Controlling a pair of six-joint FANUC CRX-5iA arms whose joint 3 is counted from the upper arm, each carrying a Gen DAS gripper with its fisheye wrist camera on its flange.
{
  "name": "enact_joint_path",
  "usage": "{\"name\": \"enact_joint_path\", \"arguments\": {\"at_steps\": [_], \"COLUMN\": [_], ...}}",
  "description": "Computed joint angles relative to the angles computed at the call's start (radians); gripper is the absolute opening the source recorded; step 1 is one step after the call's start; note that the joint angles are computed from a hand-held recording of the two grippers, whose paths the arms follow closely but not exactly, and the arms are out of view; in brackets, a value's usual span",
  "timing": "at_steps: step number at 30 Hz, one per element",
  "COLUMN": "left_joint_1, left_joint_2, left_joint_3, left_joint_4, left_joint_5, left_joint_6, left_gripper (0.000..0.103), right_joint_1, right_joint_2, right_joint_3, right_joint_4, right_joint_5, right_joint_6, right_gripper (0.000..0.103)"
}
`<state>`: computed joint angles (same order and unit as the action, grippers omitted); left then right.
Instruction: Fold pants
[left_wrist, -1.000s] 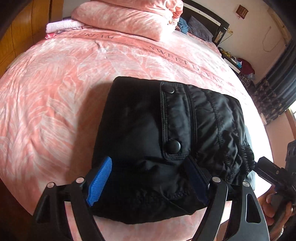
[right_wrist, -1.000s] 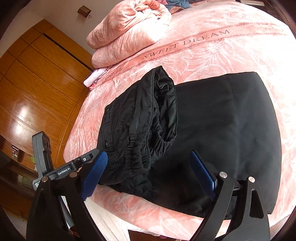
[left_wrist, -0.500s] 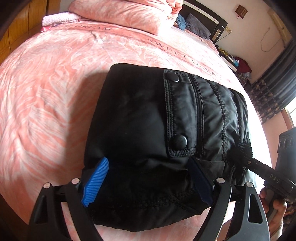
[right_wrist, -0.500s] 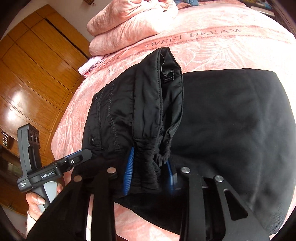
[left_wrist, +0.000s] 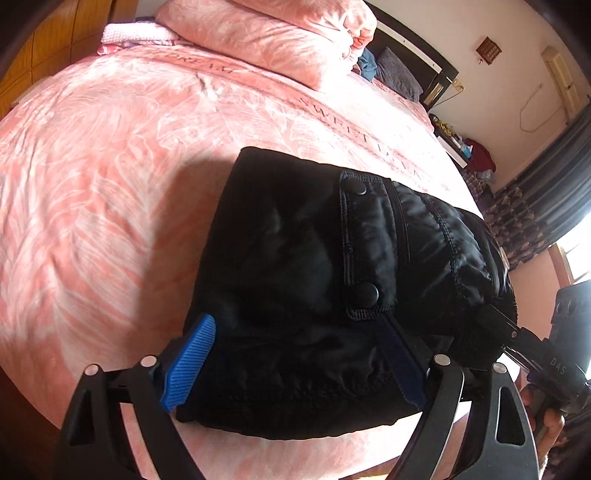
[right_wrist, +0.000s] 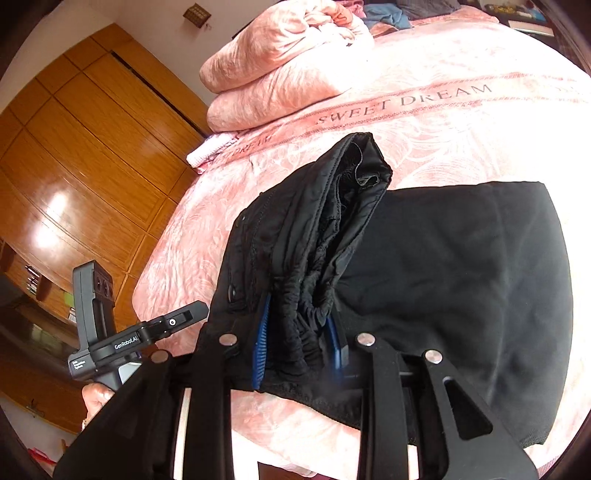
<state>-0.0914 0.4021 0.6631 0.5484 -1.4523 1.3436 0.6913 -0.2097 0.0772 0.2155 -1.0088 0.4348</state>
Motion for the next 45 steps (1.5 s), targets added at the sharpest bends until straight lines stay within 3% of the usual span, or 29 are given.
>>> {"name": "enact_joint_path", "arguments": {"at_steps": [9, 20, 23, 28, 33, 37, 42, 45], "left_joint_1": [-0.017, -0.108, -0.123, -0.151, -0.178, -0.198, -0.193, -0.206], "left_joint_2": [0.016, 0.050, 0.058, 0.079, 0.068, 0.031, 0.036, 0.092], "left_joint_3": [0.051, 0.130, 0.147, 0.187, 0.169, 0.121, 0.150, 0.264], "left_joint_4": [-0.001, -0.043, -0.056, -0.093, -0.158, -0.223, -0.197, -0.221], "left_joint_5": [-0.027, -0.053, -0.057, -0.079, -0.082, -0.049, -0.054, -0.086], "left_joint_6": [-0.008, -0.037, -0.034, -0.004, -0.043, -0.082, -0.063, -0.039], "left_gripper": [0.089, 0.089, 0.089, 0.089, 0.089, 0.089, 0.089, 0.089], "right_joint_1": [0.056, 0.013, -0.013, -0.023, -0.046, -0.012, -0.020, -0.085], "right_joint_2": [-0.129, -0.259, -0.257, -0.197, -0.199, -0.170, -0.161, -0.120], "right_joint_3": [-0.064, -0.173, -0.180, -0.166, -0.203, -0.157, -0.116, -0.069], "right_joint_4": [0.163, 0.162, 0.115, 0.072, 0.030, 0.085, 0.158, 0.121], "right_joint_5": [-0.037, -0.130, -0.133, -0.247, -0.229, -0.308, -0.313, -0.296], "right_joint_6": [-0.116, -0.191, -0.167, -0.120, -0.107, -0.088, -0.078, -0.023], "right_gripper": [0.026, 0.026, 0.026, 0.028, 0.032, 0.048, 0.054, 0.054]}}
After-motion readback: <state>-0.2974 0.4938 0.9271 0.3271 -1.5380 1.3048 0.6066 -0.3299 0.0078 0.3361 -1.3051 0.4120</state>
